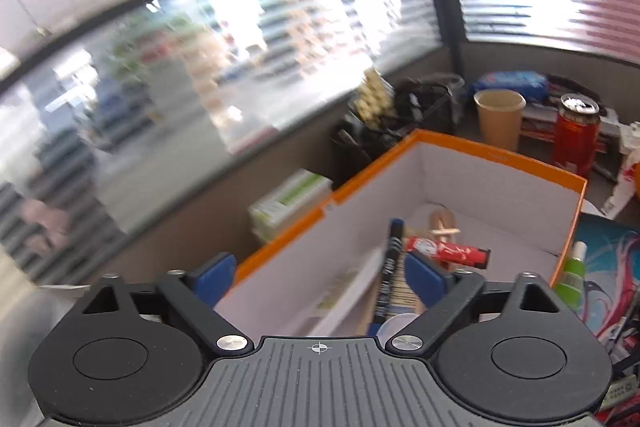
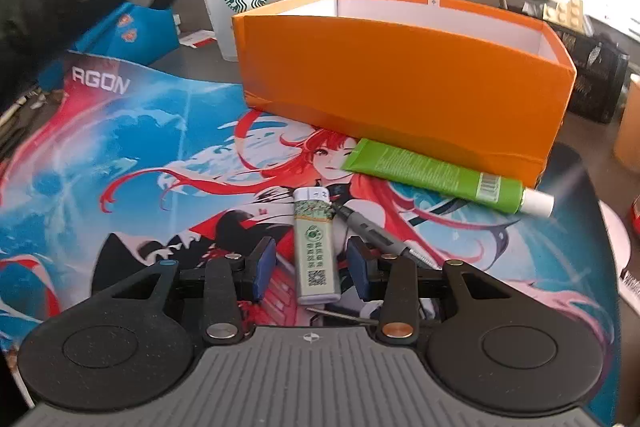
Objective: Organize rigid objects
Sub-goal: 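Lift the white lighter with the right gripper into the box and release it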
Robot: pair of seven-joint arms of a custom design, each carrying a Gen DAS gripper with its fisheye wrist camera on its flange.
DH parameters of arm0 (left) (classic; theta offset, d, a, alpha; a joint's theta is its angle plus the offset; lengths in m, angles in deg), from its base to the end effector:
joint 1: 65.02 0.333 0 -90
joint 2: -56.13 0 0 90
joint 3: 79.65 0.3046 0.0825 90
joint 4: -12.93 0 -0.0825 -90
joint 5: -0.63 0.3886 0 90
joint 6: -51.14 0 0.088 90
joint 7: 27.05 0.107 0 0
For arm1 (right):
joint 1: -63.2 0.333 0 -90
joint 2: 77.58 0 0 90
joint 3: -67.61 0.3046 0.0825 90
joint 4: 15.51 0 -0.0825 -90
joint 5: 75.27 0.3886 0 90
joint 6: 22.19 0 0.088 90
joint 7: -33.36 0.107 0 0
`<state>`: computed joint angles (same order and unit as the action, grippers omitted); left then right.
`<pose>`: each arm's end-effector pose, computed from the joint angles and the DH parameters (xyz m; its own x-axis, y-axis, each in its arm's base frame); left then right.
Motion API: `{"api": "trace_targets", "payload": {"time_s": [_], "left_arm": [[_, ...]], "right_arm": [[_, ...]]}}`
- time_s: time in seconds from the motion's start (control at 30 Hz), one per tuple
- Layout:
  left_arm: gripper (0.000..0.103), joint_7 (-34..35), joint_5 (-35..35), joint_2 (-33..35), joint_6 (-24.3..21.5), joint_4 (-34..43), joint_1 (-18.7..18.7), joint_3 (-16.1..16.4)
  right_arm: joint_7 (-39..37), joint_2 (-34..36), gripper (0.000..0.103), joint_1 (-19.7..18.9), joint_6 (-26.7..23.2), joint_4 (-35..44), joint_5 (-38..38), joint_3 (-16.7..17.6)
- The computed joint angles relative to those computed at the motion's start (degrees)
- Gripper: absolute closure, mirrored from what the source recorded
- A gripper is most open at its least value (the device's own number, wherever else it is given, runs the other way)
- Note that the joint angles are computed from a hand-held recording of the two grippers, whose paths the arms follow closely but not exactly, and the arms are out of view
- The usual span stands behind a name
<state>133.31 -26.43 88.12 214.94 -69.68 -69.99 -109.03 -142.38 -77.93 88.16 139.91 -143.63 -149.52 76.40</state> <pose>0.6771 -0.3214 0.4850 -0.8302 -0.4625 -0.3112 -0.0426 0.6093 -0.7918 0.4290 0.3456 0.3972 0.1272 -0.9893 -0.0715 -0.6519 -0.0290 -0.7578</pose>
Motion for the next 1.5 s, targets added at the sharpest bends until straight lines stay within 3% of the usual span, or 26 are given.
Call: {"api": "trace_targets", "payload": {"time_s": [0.07, 0.1, 0.13, 0.3, 0.47, 0.63, 0.83, 1.07, 1.13, 1.5], "left_arm": [[0.003, 3.93, -4.21, -2.48, 4.69, -4.89, 3.71, -4.27], [0.003, 5.15, -5.55, -3.31, 6.09, -6.33, 4.92, -5.6], [0.002, 5.59, -6.53, -4.36, 7.8, -8.0, 5.54, -6.28], [0.002, 4.29, -6.75, -8.35, 14.66, -14.17, 7.0, -7.63], [0.001, 1.03, -5.54, -11.48, 18.72, -19.26, 10.22, -10.39], [0.001, -1.09, -6.03, -13.91, 18.5, -23.28, 16.98, -16.6], [0.001, -2.97, -5.61, -15.82, 18.46, -26.76, 21.72, -20.54], [0.001, -1.64, -9.08, -17.84, 18.01, -28.69, 23.27, -21.63], [0.001, 0.21, -11.21, -18.27, 17.89, -29.05, 23.61, -22.08], [0.0, 12.65, -25.75, -20.61, 14.53, -30.69, 25.19, -22.96]], "right_arm": [[-3.53, 0.51, 0.068, 0.76, -3.22, 0.78, 1.62, 0.62], [-4.56, 0.78, 0.075, 1.12, -4.48, 1.17, 1.83, 0.8], [-4.78, 0.94, 0.081, 1.24, -4.11, 1.32, 1.9, 0.68], [-6.46, 1.33, 0.082, 2.09, -5.41, 1.99, 3.8, 0.58], [-8.36, 1.29, 0.082, 2.84, -6.82, 2.33, 6.22, 0.82], [-8.9, 0.52, 0.082, 3.4, -7.56, 1.99, 7.29, 1.19], [-8.05, -1.15, 0.082, 3.63, -8.72, 1.44, 6.9, 1.99], [-7.7, -5.06, 0.083, 2.95, -10.74, 0.44, 6.12, 3.46], [-7.82, -6.26, 0.09, 2.47, -11.18, 0.3, 5.97, 3.88], [-9.52, -6.66, 0.094, 0.2, -10.54, -0.03, 8.26, 4.36]]}}
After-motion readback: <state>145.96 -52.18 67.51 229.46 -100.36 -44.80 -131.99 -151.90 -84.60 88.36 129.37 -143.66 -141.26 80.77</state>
